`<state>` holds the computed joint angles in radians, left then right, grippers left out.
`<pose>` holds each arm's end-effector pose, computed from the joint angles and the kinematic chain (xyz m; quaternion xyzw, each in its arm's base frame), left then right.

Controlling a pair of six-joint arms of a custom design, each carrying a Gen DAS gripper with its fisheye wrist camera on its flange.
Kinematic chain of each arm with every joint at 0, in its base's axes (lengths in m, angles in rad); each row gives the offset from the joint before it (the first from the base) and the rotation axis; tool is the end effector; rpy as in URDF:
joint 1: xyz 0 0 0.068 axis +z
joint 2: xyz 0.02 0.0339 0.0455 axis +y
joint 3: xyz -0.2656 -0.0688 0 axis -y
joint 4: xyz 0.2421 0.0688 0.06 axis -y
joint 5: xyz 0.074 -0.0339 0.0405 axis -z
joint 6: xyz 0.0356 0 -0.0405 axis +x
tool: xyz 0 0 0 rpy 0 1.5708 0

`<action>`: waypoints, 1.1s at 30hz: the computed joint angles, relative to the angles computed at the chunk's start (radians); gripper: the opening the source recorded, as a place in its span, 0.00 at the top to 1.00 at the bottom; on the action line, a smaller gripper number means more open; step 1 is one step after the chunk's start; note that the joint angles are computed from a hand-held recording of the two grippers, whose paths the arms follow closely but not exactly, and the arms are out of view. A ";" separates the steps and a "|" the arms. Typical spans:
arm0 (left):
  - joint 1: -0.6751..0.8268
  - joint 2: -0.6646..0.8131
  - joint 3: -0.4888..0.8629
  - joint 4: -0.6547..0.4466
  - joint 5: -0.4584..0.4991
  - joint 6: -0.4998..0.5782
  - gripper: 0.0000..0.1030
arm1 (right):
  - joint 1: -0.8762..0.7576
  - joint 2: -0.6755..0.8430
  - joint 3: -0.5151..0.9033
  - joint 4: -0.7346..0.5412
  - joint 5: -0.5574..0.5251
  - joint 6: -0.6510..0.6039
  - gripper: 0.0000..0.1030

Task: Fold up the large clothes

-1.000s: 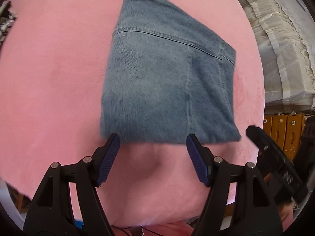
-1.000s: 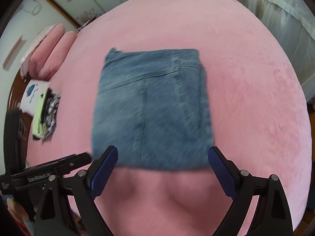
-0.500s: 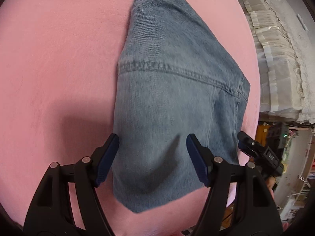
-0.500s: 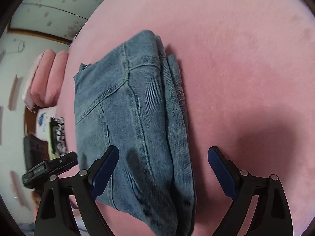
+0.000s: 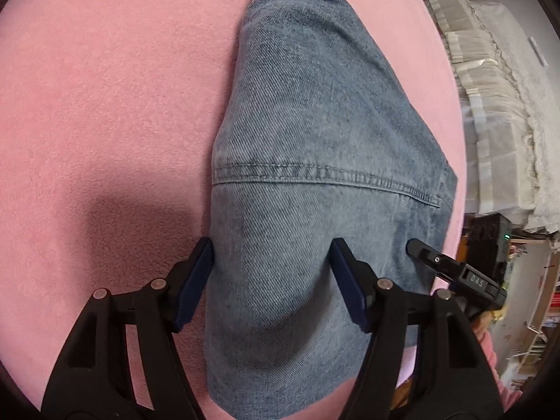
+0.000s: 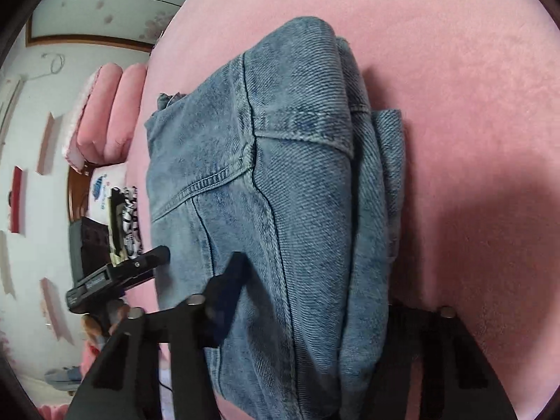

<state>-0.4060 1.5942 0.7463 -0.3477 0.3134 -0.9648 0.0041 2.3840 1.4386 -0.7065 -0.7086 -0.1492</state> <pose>0.2445 -0.1171 0.1368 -0.2396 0.9408 -0.2353 0.0456 0.3950 0.0248 0.0342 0.0577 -0.9354 -0.3485 0.0128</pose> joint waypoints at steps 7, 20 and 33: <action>-0.070 0.061 0.184 -0.218 -0.090 -0.065 0.56 | 0.026 -0.129 -0.101 0.060 0.040 0.022 0.79; -0.110 -0.194 0.265 -0.556 -0.197 -0.115 0.60 | 0.244 -0.511 -0.335 0.179 0.046 0.204 0.83; 0.576 -0.623 0.340 -1.098 -0.111 0.535 0.61 | 0.831 -0.631 -0.286 0.396 0.271 0.754 0.83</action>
